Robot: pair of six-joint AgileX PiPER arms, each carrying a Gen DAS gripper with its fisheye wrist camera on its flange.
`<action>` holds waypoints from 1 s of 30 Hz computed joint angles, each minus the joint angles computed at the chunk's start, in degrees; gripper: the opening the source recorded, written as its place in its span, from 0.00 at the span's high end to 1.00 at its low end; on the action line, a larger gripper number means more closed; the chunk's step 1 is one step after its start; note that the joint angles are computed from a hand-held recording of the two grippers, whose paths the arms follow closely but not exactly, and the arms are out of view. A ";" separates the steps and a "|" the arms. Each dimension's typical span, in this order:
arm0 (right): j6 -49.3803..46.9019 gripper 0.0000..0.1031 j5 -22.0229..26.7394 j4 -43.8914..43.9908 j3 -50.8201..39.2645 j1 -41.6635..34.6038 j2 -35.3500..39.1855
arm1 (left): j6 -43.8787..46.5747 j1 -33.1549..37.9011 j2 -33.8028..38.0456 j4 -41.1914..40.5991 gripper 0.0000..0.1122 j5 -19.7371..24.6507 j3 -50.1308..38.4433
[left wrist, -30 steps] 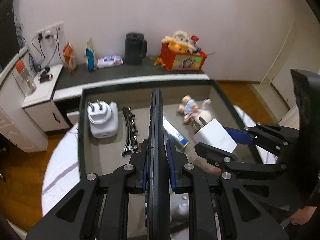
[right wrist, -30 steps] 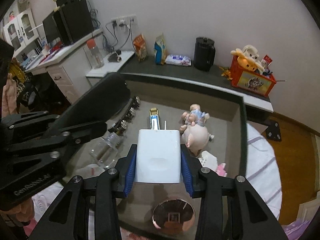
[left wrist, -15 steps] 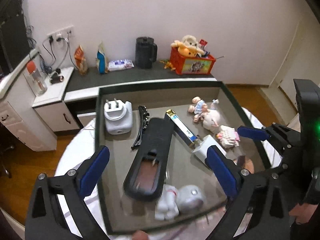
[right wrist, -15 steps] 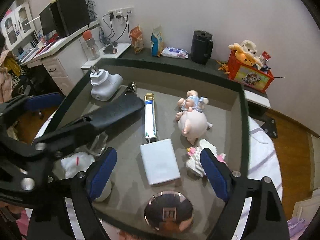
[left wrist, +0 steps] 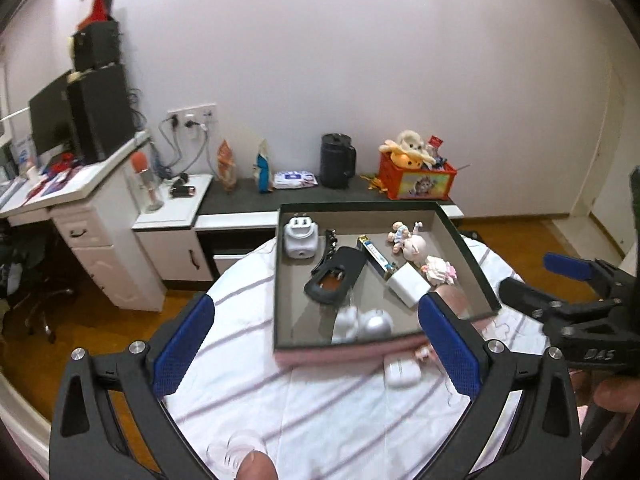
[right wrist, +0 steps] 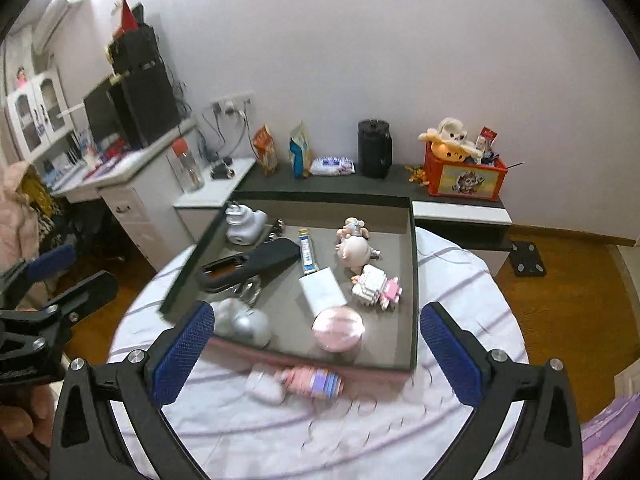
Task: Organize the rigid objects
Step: 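Withdraw both tools from the box toward the bed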
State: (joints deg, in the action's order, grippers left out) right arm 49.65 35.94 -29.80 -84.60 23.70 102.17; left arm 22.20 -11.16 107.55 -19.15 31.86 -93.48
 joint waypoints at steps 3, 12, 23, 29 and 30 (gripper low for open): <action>6.35 0.00 -0.81 -4.89 5.55 2.60 -5.18 | 0.84 0.67 -4.97 -1.16 0.08 -2.14 6.89; 24.31 0.00 2.99 -18.63 17.70 11.72 -16.20 | 4.02 1.39 -17.31 -5.21 0.08 -5.94 22.26; 35.57 0.00 7.29 -24.84 25.46 18.00 -21.83 | 5.89 2.91 -26.20 -8.39 0.08 -7.72 32.03; 35.66 0.00 7.95 -24.98 25.76 19.10 -21.84 | 6.21 3.33 -26.45 -8.53 0.08 -7.53 33.36; 35.87 0.00 8.14 -25.11 25.90 19.37 -21.87 | 6.17 3.36 -26.43 -8.49 0.08 -7.60 33.47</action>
State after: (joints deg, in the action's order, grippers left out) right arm 85.52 44.07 -54.92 -58.70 43.07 80.30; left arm 28.37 -7.81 81.12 -27.65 24.26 -60.01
